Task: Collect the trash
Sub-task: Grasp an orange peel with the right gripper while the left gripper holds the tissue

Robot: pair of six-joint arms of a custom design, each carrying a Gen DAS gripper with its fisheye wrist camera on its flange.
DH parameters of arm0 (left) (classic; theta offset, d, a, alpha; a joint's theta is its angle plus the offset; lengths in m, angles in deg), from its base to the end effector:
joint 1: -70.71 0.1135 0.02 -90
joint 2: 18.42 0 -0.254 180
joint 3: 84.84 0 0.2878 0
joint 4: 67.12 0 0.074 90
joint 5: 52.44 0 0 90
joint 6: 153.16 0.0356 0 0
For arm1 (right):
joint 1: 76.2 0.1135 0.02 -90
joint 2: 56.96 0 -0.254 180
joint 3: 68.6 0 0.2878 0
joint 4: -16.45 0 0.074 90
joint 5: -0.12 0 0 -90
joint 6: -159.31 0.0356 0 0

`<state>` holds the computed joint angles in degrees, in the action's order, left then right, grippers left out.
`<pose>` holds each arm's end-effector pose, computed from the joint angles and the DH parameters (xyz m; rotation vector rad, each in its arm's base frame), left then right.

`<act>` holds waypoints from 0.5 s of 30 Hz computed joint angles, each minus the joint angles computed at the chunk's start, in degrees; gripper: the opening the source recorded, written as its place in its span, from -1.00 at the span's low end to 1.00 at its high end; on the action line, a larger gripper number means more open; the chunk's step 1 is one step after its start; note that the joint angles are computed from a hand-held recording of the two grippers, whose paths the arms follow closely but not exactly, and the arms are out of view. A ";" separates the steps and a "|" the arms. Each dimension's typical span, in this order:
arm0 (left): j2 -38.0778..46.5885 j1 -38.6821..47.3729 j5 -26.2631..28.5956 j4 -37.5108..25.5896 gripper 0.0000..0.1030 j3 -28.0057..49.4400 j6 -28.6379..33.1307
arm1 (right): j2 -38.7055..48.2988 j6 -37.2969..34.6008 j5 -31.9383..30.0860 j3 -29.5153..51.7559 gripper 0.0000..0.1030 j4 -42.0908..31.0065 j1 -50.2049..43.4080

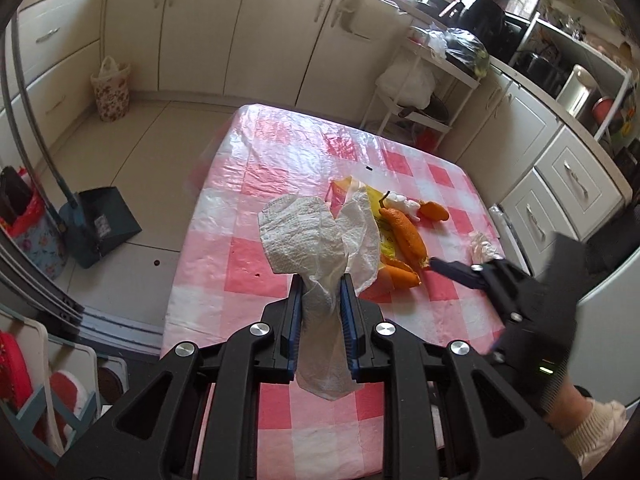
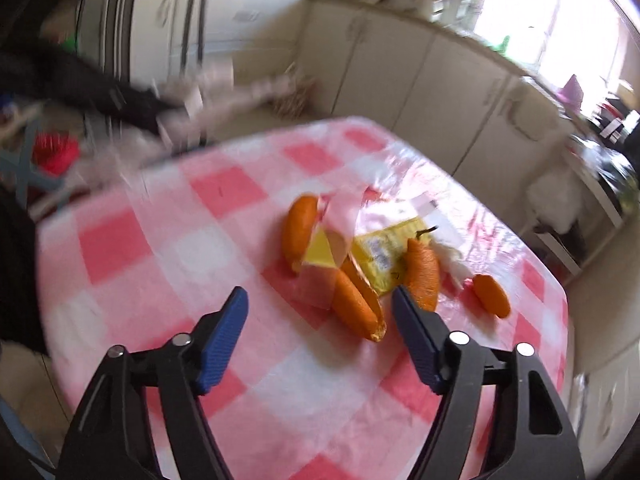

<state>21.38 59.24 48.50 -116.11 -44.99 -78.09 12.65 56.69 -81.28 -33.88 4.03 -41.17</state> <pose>0.1792 -0.0433 0.1942 0.0139 2.4523 -0.4381 0.2009 0.1343 0.1067 -0.8987 2.2086 0.0052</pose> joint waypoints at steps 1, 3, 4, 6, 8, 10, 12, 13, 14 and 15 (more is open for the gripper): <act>-0.35 0.48 0.51 -0.24 -0.66 0.01 -0.09 | 2.14 -1.82 -0.52 1.11 0.28 -0.10 -1.12; -0.66 1.57 1.88 -0.48 -0.66 0.15 -0.17 | 4.68 -4.12 -1.54 2.54 0.22 0.06 -2.93; -0.66 2.11 2.49 -0.51 -0.66 0.16 0.02 | 5.66 -5.18 -2.47 3.19 0.20 0.18 -3.97; -0.69 2.24 2.84 -0.45 -0.66 0.11 0.00 | 8.69 -6.43 -4.10 5.17 0.11 0.40 -5.22; -0.49 1.92 2.52 -0.36 -0.66 0.32 -0.05 | 11.93 -7.35 -5.46 7.44 -0.09 0.02 -5.69; -0.37 1.68 2.11 -0.26 -0.66 0.38 -0.04 | 13.39 -6.56 -7.24 9.36 -0.37 -1.64 -6.21; -0.21 1.53 1.67 -0.06 -0.66 0.21 0.04 | 13.48 -5.85 -6.79 10.53 -0.58 -4.67 -5.37; -0.04 1.42 1.45 0.01 -0.66 0.20 0.07 | 12.92 -5.60 -6.55 10.28 -0.58 -5.32 -5.05; 0.21 1.04 1.07 0.11 -0.66 0.23 -0.10 | 11.27 -5.19 -6.81 9.47 -0.60 -6.81 -4.79; 0.31 0.87 0.93 0.13 -0.66 0.24 -0.16 | 9.16 -4.70 -6.72 8.28 -0.61 -8.23 -4.54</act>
<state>21.70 60.11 49.43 -115.98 -44.74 -78.25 21.81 51.99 -88.00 -25.60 -4.20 -45.71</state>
